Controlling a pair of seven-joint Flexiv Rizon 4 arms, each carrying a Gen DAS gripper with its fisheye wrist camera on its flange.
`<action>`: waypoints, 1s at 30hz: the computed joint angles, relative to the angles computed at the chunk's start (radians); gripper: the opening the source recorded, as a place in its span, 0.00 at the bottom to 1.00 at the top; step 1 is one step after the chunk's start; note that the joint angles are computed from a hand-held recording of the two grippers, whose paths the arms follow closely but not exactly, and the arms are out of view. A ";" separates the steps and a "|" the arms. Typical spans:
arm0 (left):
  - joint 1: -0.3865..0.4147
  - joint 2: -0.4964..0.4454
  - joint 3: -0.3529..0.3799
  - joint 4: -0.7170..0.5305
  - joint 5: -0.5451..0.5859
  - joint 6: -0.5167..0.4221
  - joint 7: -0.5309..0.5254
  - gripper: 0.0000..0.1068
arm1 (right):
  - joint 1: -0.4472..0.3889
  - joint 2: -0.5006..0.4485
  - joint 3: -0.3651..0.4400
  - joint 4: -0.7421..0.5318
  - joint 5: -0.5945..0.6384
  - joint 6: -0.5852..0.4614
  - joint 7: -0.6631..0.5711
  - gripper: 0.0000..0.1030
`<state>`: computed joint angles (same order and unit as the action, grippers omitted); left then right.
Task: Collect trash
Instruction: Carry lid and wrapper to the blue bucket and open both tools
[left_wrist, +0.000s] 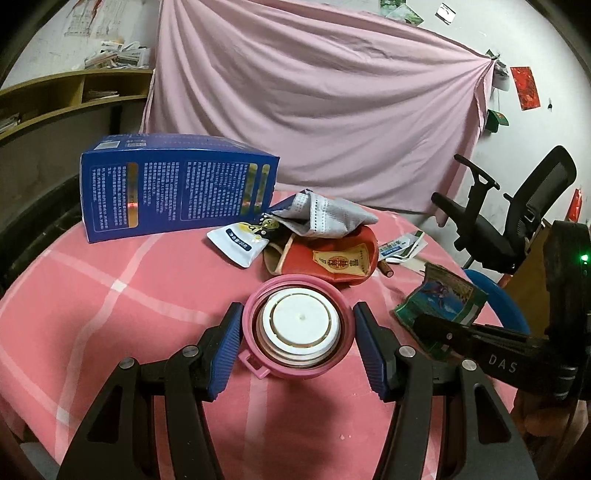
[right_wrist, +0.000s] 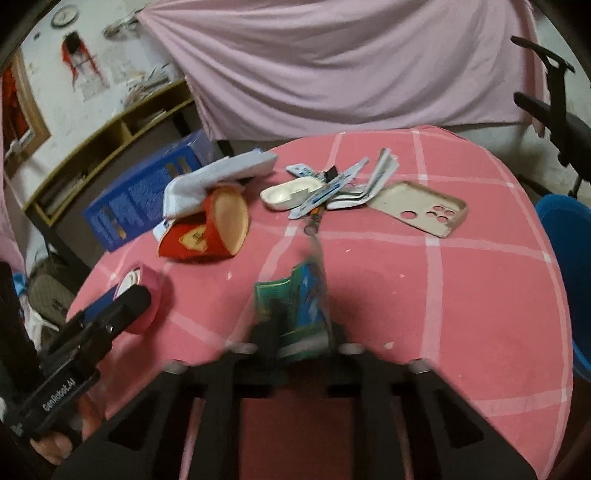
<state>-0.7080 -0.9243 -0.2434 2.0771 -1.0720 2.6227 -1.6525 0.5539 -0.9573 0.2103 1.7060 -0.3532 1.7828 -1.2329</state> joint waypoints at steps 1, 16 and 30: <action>-0.003 0.000 0.002 -0.001 0.000 0.003 0.004 0.50 | 0.029 0.008 -0.033 0.010 0.010 0.010 0.000 0.06; -0.046 -0.040 -0.007 -0.131 -0.050 0.200 0.173 0.50 | 0.085 0.015 -0.088 0.138 0.116 0.516 -0.161 0.04; -0.043 -0.216 -0.049 -0.686 0.109 0.187 0.656 0.50 | 0.067 0.015 -0.156 0.052 0.324 0.826 -0.382 0.04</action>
<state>-0.7507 -1.1400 -0.2928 1.3913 -0.9626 2.8099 -0.9962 0.6208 -0.9424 0.0546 1.7582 -0.0293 2.6089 -1.6146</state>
